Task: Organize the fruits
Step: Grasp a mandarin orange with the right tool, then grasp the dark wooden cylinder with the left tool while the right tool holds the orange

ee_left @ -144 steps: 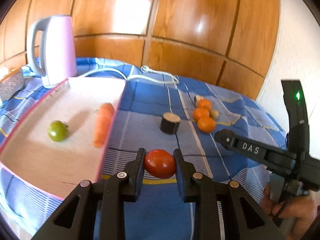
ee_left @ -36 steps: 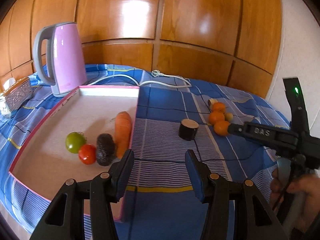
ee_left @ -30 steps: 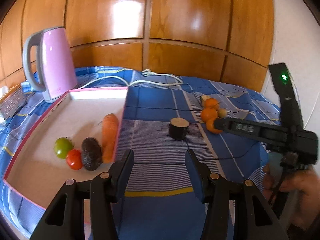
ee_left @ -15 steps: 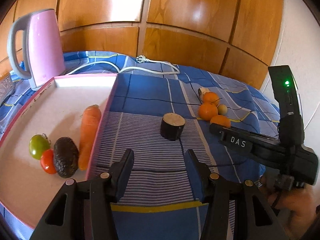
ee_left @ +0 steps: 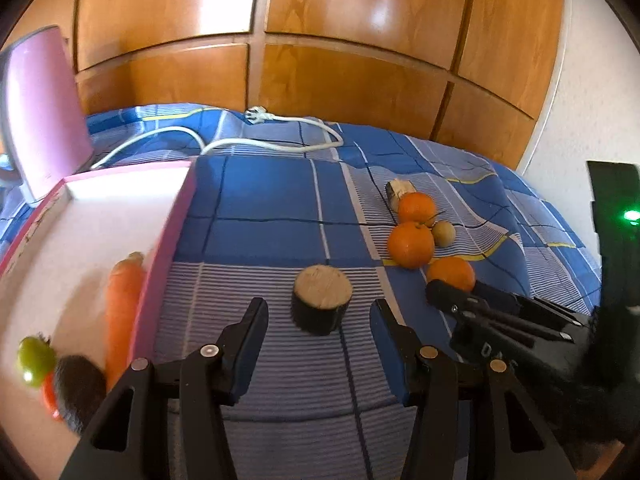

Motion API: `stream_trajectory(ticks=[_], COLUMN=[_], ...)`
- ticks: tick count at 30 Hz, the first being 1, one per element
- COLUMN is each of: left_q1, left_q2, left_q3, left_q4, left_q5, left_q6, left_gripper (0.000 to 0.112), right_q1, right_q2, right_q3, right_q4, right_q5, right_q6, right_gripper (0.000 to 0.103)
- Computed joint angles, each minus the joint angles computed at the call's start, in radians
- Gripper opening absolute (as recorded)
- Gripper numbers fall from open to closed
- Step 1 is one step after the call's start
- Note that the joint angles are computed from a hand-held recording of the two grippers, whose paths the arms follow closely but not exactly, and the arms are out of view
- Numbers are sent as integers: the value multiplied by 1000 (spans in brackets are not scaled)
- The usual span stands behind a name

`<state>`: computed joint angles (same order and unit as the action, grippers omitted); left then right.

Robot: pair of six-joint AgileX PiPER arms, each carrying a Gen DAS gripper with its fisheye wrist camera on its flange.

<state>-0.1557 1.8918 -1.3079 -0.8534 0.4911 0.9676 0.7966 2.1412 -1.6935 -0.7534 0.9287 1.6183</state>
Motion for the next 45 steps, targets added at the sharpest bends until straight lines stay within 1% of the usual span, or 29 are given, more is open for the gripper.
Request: stream_trajectory(ticks=[5,7,8,11,14,15,17,18,20,22,24,25,26,28,31,34,35,36,38,39,42,45], left_q1=[-11,-4,1,-4,-5,-6,-4,8,15,15,20,24,27,33,40,37,31,19,0,-2,12,23], left_q2=[70,98,107,118,142,142,142,148,146,136,121,107,92,57,-3,-64,-75,-87,-97,-98,-91,-88], left_q3=[-105,-146,-162,-179,-205,-204,-199,-203,-194,-175,-153,-130,-108,-54,39,143,168,200,232,241,245,246], left_q4=[124,141,130,125,127,125,117,73,44,33,18,8,4,-9,-36,-93,-93,-126,-176,-211,-286,-326], left_q5=[68,106,119,109,118,114,104,128,131,119,112,103,91,65,25,-47,-76,-117,-173,-184,-171,-154], left_q6=[-163,-211,-218,-226,-246,-243,-238,-199,-177,-164,-154,-149,-143,-114,-47,49,61,112,182,222,297,332], left_gripper=[53,53,53,54,52,50,43,37,37,37,37,37,37,37,37,36,35,35,35,35,35,35], right_q1=[0,0,1,1,0,-1,-3,-4,-5,-7,-9,-11,-12,-19,-22,-27,-28,-28,-25,-25,-24,-27], right_q2=[4,9,12,20,23,24,27,31,40,38,21,12,4,-24,-28,-36,-41,-44,-46,-47,-50,-63], right_q3=[-3,-12,-16,-29,-35,-36,-41,-50,-65,-59,-25,-8,6,58,67,85,98,109,117,120,129,149], right_q4=[-1,-1,0,3,6,7,10,14,20,16,1,-7,-15,-32,-34,-35,-43,-53,-66,-69,-79,-84], right_q5=[7,14,17,28,31,30,31,32,36,26,-4,-19,-23,-67,-81,-107,-120,-130,-137,-139,-147,-163], right_q6=[2,-5,-9,-23,-30,-31,-40,-51,-69,-65,-33,-14,7,60,66,81,96,113,131,137,156,170], right_gripper=[38,38,39,39,40,40,43,45,49,50,50,48,38,38,39,39,40,40,40,40,40,39])
